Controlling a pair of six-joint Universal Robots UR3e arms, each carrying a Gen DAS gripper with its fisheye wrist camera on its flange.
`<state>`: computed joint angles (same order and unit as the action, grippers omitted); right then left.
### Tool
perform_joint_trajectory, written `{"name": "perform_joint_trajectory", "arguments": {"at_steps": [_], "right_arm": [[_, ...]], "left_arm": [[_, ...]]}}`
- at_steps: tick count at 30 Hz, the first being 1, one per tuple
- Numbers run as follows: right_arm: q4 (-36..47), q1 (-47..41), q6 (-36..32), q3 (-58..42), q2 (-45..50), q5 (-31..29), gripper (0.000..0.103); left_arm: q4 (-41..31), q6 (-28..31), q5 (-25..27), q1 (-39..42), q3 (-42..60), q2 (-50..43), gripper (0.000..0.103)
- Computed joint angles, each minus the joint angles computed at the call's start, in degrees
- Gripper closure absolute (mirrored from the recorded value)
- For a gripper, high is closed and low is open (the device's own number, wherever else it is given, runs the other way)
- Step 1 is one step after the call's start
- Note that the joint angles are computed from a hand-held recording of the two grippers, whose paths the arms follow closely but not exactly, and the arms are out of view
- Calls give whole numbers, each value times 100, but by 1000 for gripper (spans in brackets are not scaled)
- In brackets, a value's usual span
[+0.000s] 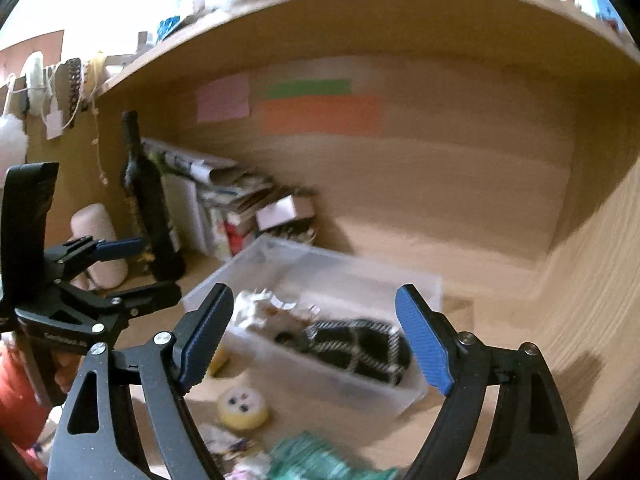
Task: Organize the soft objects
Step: 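Grasp the yellow sponge with left tool while right tool grasps plush ball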
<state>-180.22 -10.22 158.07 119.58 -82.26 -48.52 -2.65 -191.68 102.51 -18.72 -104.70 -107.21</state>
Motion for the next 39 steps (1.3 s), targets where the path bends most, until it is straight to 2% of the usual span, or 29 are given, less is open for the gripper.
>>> {"name": "perform_joint_trajectory", "arguments": {"at_steps": [8,14,17,21,23,24,25,28,34,39], "right_arm": [[193,473,-95,167,466,-349,22],[692,732,-254,-10,807,-587,22],[966,857,-388,-131,913,-721,24],[1272,998,-589,-350,1127,-871,37],[1386,1056,-632,-474,1279,-926,52],[1501,1064,-677,-540,1325,-915,56],[1469,1083,-671,-550,1376,-926,60],[1233,1039,-671,-407,1340,-875,61],[945,879,-577,-161,1070,-707,61],[753,582,-437,51,688,-428,61]], "left_arm": [[-282,-90,-250,183,-547,-108,1],[-316,-93,-599,322,-622,-307,1],[-456,-59,-767,355,-508,-420,15],[-602,18,-938,435,-383,-577,26],[-663,53,-1088,504,-386,-610,36],[-676,72,-1160,539,-402,-614,43],[-629,78,-1177,557,-443,-616,44],[-414,112,-1190,564,-654,-517,48],[-66,67,-899,342,-917,-247,49],[-9,80,-861,316,-930,51,49]]}}
